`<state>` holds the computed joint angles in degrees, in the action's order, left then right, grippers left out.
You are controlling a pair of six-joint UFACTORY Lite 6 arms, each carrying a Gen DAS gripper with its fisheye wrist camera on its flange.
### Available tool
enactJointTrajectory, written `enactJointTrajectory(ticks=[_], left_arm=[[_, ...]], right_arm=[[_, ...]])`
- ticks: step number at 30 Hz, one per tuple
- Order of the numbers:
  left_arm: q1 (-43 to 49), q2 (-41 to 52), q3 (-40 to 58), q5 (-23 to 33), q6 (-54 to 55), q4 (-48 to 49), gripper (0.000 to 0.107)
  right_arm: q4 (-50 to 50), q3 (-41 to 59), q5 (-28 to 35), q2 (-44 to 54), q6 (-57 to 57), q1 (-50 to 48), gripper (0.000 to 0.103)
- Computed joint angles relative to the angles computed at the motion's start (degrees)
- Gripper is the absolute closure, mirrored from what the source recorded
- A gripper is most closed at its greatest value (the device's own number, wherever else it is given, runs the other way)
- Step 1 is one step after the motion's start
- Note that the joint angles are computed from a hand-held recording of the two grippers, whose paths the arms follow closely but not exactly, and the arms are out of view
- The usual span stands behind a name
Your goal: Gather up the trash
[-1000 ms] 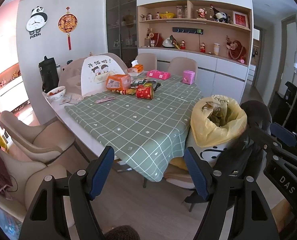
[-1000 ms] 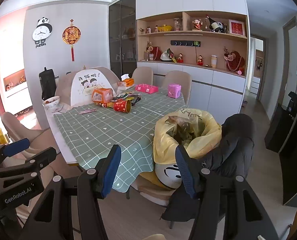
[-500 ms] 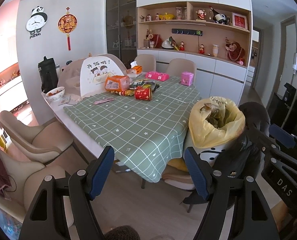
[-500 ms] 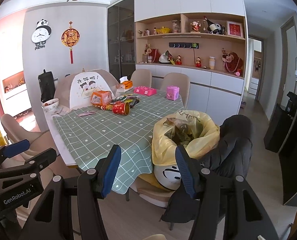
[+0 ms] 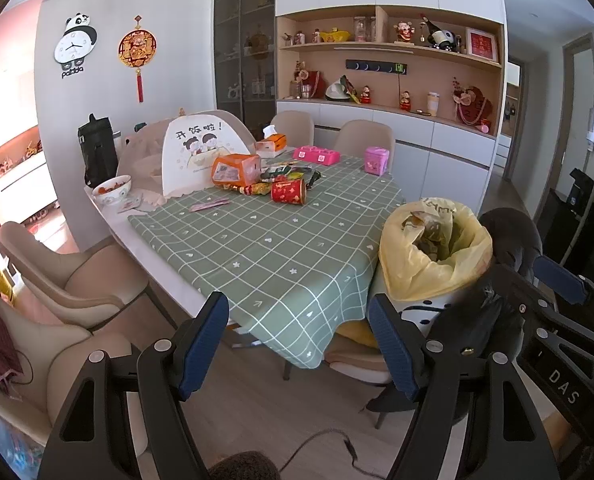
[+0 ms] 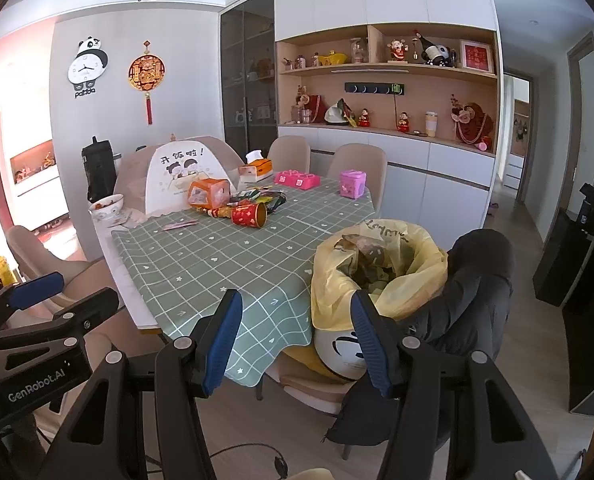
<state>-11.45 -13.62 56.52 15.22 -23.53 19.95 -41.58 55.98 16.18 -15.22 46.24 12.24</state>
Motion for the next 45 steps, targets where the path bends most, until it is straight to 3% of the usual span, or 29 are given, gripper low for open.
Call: enactJointTrajectory(ticks=[29,36,42,45], left_arm=[[0.06,0.18,0.22,0.23,0.3,-0.33,0.034],[-1.71,2.31,2.22,1.35,-8.64,6.82,0.034],[-2.77,7.91,7.37,2.14,-16.61,13.72,0.034],[-2.11,11.99,11.81,2.6,-18.87,15.85,0.034]], right_arm=[[4.78,-0.05,-1.4,0.73,-4.8,-1.21,0.049],[5.13,-0.22,-1.98,0.84,-5.31,-1.37,0.049],[16.26,4.2,-4.57,5.87,-18.04,-4.43,0.049],[29.24,9.23,-4.97,10.46,-32.49,-6.9,0.049]])
